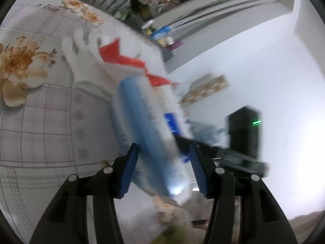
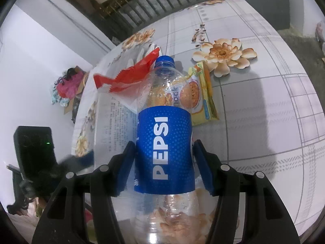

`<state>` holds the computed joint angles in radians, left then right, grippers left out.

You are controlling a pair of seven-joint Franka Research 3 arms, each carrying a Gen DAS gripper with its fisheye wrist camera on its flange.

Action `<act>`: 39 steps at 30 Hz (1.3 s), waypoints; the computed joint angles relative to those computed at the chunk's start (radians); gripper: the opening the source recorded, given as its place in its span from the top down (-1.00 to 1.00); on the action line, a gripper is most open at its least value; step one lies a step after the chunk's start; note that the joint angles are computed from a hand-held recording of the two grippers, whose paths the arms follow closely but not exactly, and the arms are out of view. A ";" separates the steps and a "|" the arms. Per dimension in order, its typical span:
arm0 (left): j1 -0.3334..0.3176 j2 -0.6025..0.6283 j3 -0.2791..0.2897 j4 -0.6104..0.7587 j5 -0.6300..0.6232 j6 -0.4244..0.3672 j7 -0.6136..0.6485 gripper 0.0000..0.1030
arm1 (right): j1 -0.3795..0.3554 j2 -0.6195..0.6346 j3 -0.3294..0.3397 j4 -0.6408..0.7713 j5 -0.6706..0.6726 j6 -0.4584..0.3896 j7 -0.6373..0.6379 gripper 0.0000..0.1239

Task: Collect trash
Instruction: 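Lift the box with the left tool while the right tool lifts the Pepsi bottle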

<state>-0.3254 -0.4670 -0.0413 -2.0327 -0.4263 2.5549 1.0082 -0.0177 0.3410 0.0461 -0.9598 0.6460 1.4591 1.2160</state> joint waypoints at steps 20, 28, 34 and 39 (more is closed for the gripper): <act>0.098 0.015 -0.071 0.089 0.232 -0.195 -0.149 0.32 | -0.018 -0.034 -0.010 -0.051 0.051 0.028 0.034 0.16; 0.097 -0.043 -0.082 0.077 0.279 -0.266 -0.184 0.35 | -0.048 -0.061 -0.023 -0.081 0.090 0.042 0.062 0.17; 0.089 -0.079 -0.091 0.081 0.308 -0.303 -0.200 0.42 | -0.073 -0.086 -0.038 -0.117 0.133 0.054 0.070 0.17; 0.089 -0.085 -0.109 0.105 0.351 -0.306 -0.205 0.42 | -0.098 -0.094 -0.043 -0.126 0.183 0.063 0.068 0.17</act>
